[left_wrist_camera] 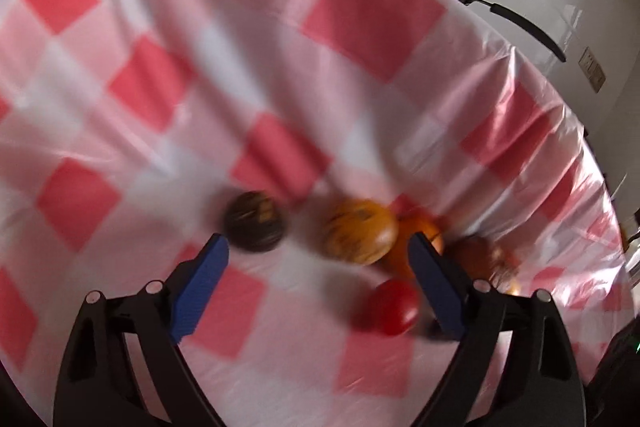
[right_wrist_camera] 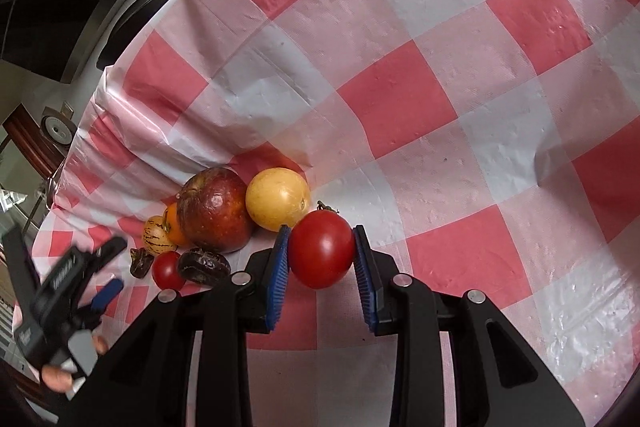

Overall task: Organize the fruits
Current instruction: 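Grasp a red tomato with the right tool while the left tool grasps a dark fruit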

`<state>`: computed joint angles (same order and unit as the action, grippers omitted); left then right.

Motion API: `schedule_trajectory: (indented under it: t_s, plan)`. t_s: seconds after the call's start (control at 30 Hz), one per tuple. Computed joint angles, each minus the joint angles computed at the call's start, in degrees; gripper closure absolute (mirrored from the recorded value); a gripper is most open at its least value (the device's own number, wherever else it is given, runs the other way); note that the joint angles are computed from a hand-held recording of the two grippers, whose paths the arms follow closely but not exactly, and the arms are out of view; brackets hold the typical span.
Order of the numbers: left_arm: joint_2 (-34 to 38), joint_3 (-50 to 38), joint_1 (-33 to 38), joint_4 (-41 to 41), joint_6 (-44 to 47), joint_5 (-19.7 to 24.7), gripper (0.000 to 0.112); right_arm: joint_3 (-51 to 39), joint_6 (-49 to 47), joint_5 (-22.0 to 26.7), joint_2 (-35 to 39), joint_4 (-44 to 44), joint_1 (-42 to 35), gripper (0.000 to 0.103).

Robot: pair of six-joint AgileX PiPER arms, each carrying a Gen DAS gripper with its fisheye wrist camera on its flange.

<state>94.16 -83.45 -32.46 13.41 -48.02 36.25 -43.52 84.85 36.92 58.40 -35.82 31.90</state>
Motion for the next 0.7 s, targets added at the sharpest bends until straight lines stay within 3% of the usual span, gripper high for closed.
schedule_trajectory:
  t_s: [0.07,0.13,0.2,0.33,0.43,0.7]
  plan:
    - [1.73,-2.54,-0.08,-0.16,0.46,0.10,0.022,0.04,-1.05,-0.21,-0.15,0.80,-0.48,0.072]
    - [2.97,-5.00,-0.99,7.42,-3.60,3.42,0.022,0.08,-1.22,-0.12,-0.33,0.95,-0.56,0.072]
    - [3.71,-6.79,-0.08,9.96,-4.09,6.60,0.022,-0.09,-1.61,0.07,-0.21,1.33,-0.60,0.072]
    - [7.52,-11.18,6.16,-3.23,7.17,10.72,0.024,-0.61,-1.86,0.49,0.40,1.60,-0.40,0.072]
    - [9.75,-13.28,6.57,-3.34,8.46,13.48,0.026,-0.85,-1.64,0.75,0.61,1.44,-0.22,0.072]
    - [13.43,-18.13,2.04,7.92,5.42,20.82,0.041,-0.94,-1.38,1.01,0.81,1.35,0.06,0.072]
